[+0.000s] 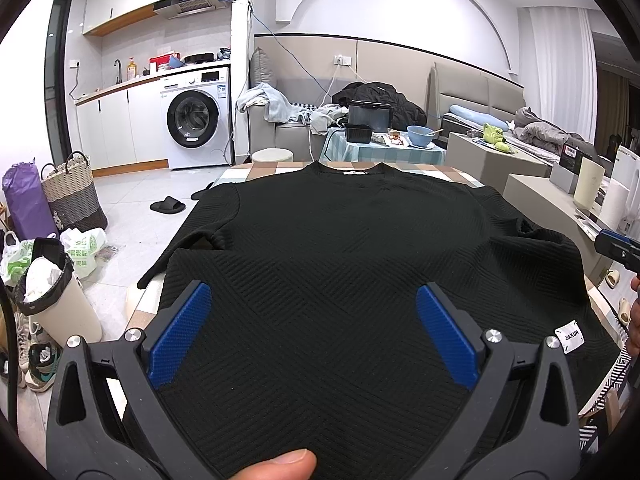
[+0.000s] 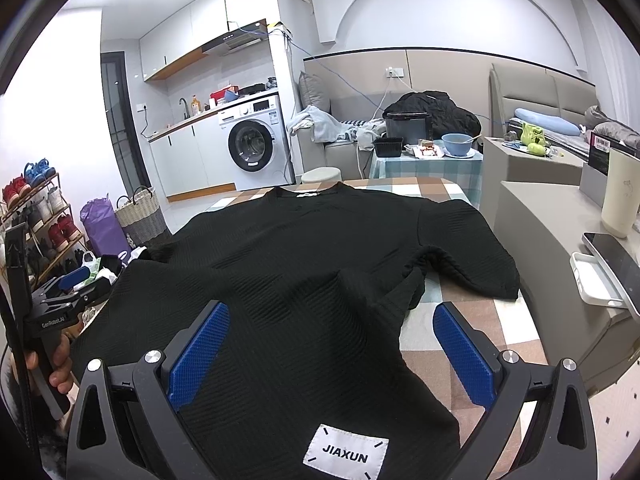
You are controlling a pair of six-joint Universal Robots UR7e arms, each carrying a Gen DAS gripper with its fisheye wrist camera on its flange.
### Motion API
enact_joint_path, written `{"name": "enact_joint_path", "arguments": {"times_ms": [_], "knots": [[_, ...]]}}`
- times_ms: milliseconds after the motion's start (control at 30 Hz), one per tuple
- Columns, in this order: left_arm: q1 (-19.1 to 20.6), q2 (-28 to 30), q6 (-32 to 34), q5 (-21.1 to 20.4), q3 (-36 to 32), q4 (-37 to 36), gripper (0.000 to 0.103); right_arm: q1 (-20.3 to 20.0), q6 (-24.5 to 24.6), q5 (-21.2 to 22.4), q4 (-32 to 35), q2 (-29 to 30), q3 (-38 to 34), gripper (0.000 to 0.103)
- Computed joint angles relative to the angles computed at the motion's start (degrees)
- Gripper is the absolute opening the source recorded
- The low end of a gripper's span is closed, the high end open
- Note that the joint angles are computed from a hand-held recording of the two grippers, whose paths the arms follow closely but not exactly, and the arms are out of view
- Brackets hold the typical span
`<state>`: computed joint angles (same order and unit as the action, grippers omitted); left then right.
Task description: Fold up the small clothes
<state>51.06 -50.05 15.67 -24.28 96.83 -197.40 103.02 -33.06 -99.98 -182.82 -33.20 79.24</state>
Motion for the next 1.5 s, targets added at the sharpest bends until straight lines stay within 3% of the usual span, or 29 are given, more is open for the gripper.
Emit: {"name": "enact_joint_path", "arguments": {"times_ms": [167, 433, 567, 733, 800, 933, 1067, 1167, 1200, 1433, 1500], "knots": [[0.2, -0.3, 0.0, 0.2, 0.2, -0.6, 0.102, -0.2, 3.5, -0.4, 1.5, 0.2, -1.2, 0.103], [1.3, -1.2, 0.1, 0.2, -0.1, -0.7, 0.102, -2.0, 14.6, -0.5, 7.1, 0.1, -4.4, 0.103], [2.2, -1.6, -1.3, -0.1, -1.0, 1.5, 0.102, -1.5, 14.0, -3.1, 7.3, 0.6, -5.5, 0.103], [3.4, -1.1, -2.4, -0.2, -4.0, 4.9, 0.102, -1.0, 13.4, -3.1, 11.3, 0.9, -7.6, 0.103], [3.8, -1.0, -2.9, -0.2, -5.3, 6.2, 0.102, -1.0, 15.9, -3.2, 12.5, 1.5, -9.4, 0.103], [5.5, -0.6, -2.8, -0.5, -8.9, 8.1, 0.102, -2.8, 27.4, -3.9, 16.7, 3.3, -15.9, 0.102], [7.8, -1.2, -5.1, -2.9, -12.2, 11.3, 0.100, -6.0, 39.6, -4.8, 22.7, 5.9, -23.6, 0.080], [9.5, -0.8, -4.5, -4.6, -14.5, 11.8, 0.090, -7.8, 44.3, -5.2, 26.4, 8.3, -29.1, 0.076], [10.0, -0.2, -3.3, -4.3, -16.0, 11.8, 0.084, -8.1, 45.1, -5.6, 28.0, 9.1, -31.1, 0.075], [13.1, 2.0, -4.2, -7.1, -22.5, 16.7, 0.084, -8.5, 45.1, -10.3, 36.3, 16.2, -45.4, 0.068], [13.9, 2.8, -4.2, -7.9, -24.6, 18.3, 0.084, -7.8, 43.7, -13.1, 40.2, 20.2, -52.9, 0.056]]}}
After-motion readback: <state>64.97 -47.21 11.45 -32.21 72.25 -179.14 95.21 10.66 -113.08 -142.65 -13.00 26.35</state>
